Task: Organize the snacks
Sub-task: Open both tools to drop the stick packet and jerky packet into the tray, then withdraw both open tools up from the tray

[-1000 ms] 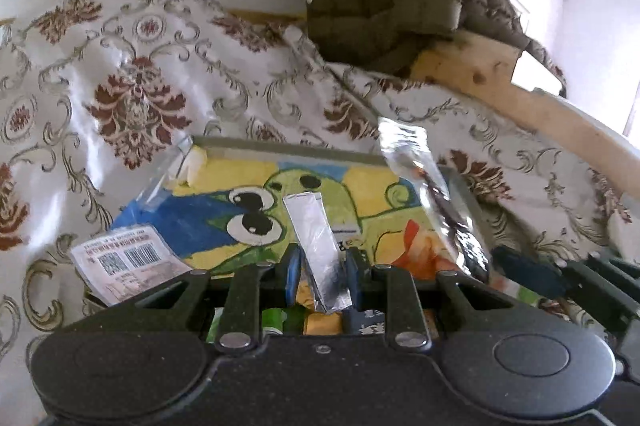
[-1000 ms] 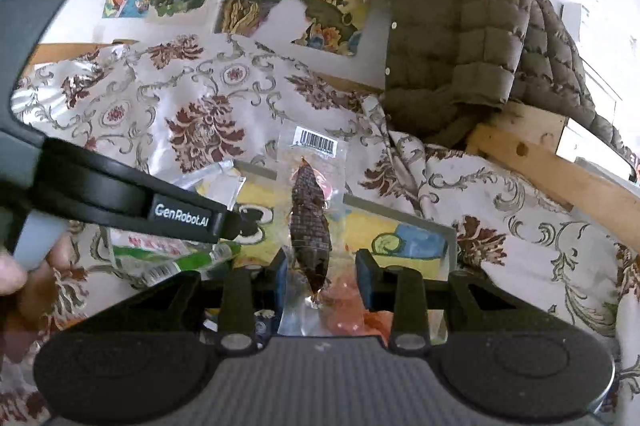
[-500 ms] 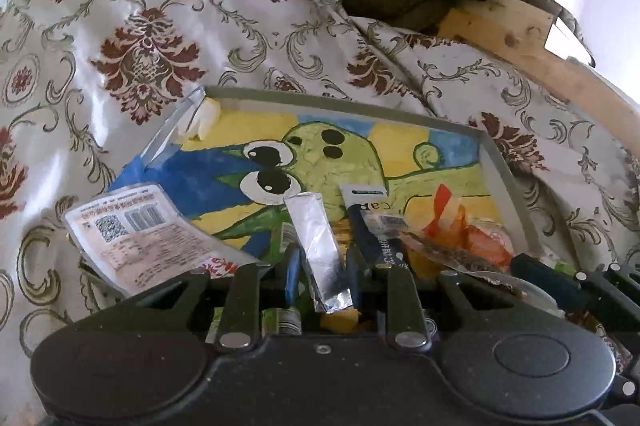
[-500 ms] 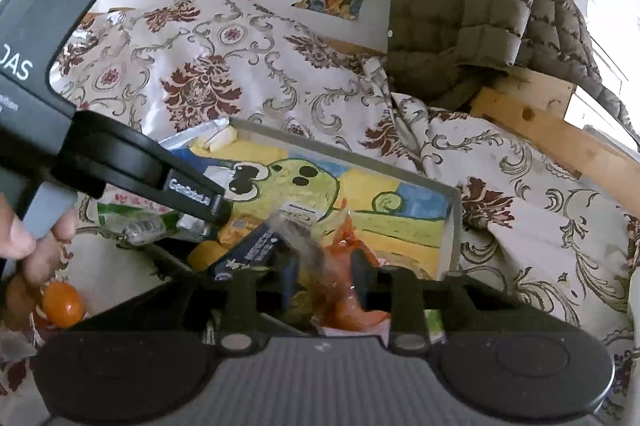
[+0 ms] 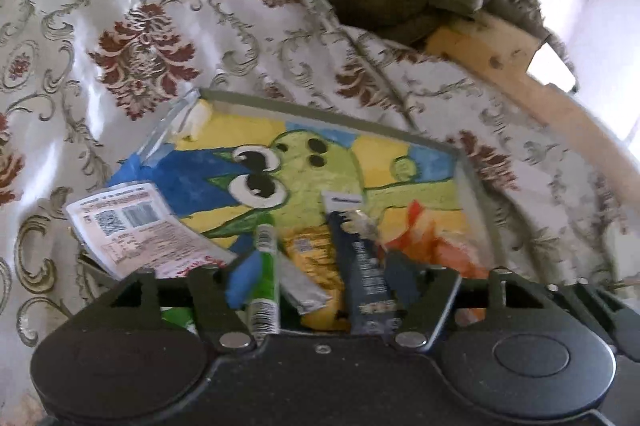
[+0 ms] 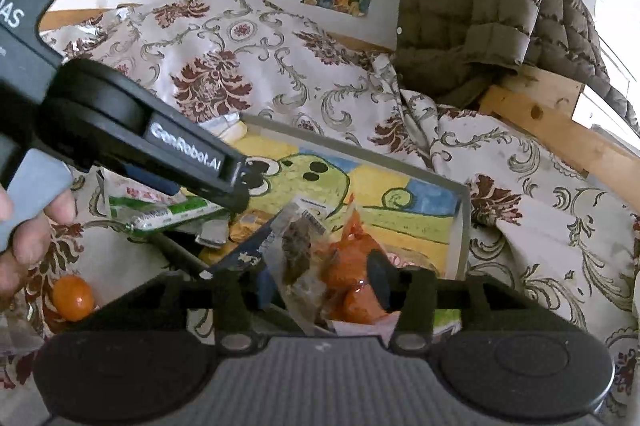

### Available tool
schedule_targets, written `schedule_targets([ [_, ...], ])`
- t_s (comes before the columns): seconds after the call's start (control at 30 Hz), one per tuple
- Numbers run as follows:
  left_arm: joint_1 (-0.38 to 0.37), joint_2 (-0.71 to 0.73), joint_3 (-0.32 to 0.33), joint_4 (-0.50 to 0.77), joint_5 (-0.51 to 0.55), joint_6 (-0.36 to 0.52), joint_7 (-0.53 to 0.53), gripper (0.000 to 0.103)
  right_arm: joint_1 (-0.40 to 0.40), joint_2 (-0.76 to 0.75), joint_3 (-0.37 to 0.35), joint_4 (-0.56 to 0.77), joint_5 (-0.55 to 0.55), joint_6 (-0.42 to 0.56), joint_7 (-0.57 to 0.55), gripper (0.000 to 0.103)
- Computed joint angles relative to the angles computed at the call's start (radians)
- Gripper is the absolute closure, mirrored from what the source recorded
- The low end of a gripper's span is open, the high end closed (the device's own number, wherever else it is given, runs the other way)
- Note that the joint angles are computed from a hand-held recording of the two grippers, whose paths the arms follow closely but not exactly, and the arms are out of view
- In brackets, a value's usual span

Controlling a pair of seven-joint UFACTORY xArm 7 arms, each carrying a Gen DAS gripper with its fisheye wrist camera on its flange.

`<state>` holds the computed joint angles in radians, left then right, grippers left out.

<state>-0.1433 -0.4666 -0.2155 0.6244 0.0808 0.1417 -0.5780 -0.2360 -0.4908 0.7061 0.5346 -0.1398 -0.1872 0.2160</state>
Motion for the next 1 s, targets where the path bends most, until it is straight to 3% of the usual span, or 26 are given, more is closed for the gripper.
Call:
schedule_targets([
  [0.07,-0.015,-0.028,0.012,-0.009,-0.007,0.001,0.009,0.021,0.004,-0.012,-0.007,-0.005,0.002,-0.007,-0.001,0.039],
  [0.23,0.035,-0.125,-0.031,-0.028,0.023,0.021,-0.006,0.007,0.076,-0.034,-0.081,-0.023,0.019,-0.031,-0.004,0.028],
  [0.43,0.088,-0.273,-0.084,-0.050,0.068,0.074,-0.036,0.001,0.225,-0.076,-0.225,-0.056,0.060,-0.047,-0.006,0.018],
  [0.67,0.131,-0.502,-0.148,-0.119,0.105,0.134,-0.099,0.001,0.363,-0.231,-0.375,-0.133,0.084,-0.013,0.012,0.002],
  [1.0,0.077,-0.773,-0.185,-0.171,0.133,0.330,-0.113,0.001,0.487,-0.452,-0.480,-0.225,0.118,0.073,0.086,0.000],
])
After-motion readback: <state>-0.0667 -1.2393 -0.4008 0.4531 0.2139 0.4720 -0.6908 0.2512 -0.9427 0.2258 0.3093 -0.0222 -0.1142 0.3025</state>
